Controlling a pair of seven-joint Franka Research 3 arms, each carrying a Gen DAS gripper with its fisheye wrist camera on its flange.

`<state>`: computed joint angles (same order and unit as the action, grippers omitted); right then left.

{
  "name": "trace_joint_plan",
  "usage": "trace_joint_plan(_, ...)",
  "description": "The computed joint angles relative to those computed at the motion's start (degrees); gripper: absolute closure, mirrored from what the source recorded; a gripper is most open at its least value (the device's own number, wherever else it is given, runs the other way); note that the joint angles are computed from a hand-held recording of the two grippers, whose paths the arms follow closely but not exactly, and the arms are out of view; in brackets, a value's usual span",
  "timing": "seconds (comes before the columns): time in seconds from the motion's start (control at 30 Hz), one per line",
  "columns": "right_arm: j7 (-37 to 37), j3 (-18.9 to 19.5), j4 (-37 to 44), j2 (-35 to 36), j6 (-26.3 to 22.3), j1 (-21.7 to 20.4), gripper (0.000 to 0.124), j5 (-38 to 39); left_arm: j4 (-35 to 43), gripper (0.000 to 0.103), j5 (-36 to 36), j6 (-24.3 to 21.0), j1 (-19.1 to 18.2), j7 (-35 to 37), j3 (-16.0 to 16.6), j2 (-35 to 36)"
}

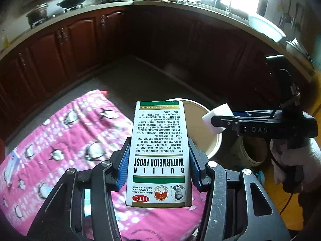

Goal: Collect trash
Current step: 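Carry both items over the white bucket and open both tools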

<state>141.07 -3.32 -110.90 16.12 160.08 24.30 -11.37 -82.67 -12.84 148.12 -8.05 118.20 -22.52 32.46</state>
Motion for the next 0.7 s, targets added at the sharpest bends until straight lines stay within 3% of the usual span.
trace_joint_plan(0.7,-1.30,-0.06,-4.66,0.94,1.00,-3.39,0.076,5.72,19.87,0.054,6.27,-10.89,-7.96,-6.81,2.05,15.76)
